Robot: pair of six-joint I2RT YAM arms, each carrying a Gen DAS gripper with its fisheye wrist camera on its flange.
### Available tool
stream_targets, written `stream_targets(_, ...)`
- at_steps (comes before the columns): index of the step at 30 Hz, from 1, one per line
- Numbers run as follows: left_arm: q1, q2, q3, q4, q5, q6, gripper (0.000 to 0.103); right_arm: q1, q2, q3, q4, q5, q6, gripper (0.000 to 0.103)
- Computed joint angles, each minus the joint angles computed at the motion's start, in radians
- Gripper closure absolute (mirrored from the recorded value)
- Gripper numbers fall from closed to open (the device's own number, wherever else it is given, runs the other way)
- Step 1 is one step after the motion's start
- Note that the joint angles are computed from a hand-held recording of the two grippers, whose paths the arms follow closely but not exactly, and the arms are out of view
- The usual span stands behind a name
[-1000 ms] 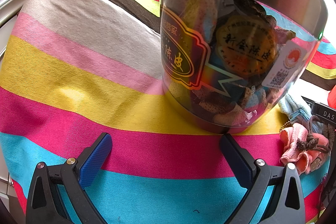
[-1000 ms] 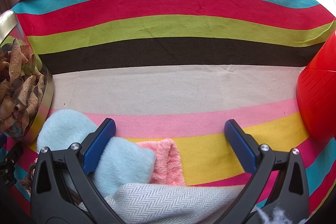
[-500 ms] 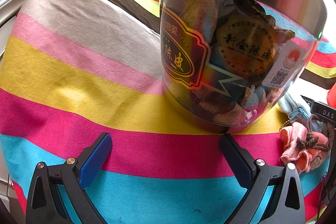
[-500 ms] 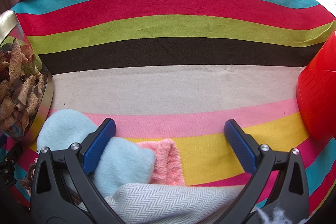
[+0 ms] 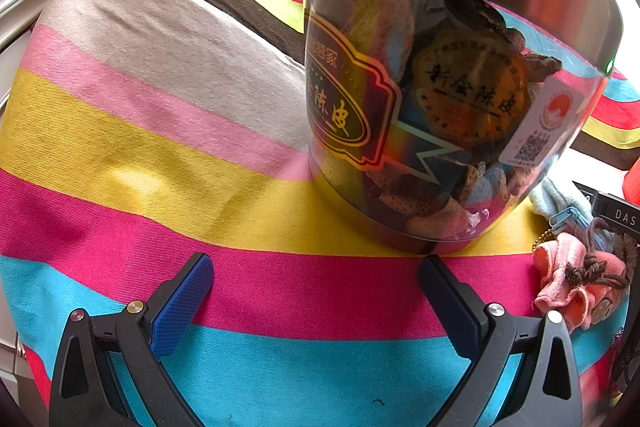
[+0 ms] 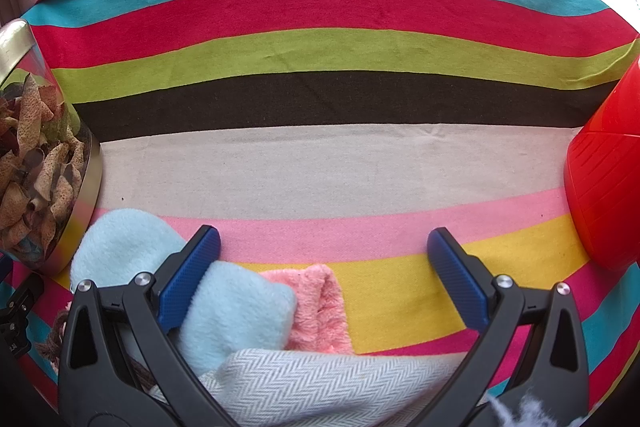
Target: Organize soft objects
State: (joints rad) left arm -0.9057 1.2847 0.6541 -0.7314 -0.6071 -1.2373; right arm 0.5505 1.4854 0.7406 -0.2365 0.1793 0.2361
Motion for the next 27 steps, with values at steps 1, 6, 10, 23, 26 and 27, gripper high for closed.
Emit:
stream_targets(1, 0.0, 0.001, 0.001, 0.0, 0.0, 0.0, 0.0, 0.001, -0.001, -0.001, 0.0, 0.0, 0.001, 0.0)
stream_targets(6, -0.002, 0.001, 0.001, -0.001, 0.0, -0.002, 0.0, -0.012, 0.009, 0.011, -0.001, -0.007, -0.01, 0.0)
stream_targets(10, -0.001, 0.001, 0.0, -0.001, 0.0, -0.002, 0.0, 0.001, -0.004, 0.001, -0.005, 0.0, -0.001, 0.0)
stream_targets(23, -0.008, -0.001, 0.003, -0.011, -0.002, -0.012, 0.0, 0.008, -0.007, -0.014, 0.007, 0.004, 0.006, 0.0)
stream_targets(26, -0.01, 0.003, 0.002, -0.007, -0.002, -0.014, 0.0, 0.008, -0.008, -0.016, 0.007, 0.005, 0.007, 0.0)
stream_targets(27, -0.009, 0.003, 0.002, -0.007, -0.002, -0.013, 0.0, 0.009, -0.008, -0.015, 0.007, 0.006, 0.008, 0.0)
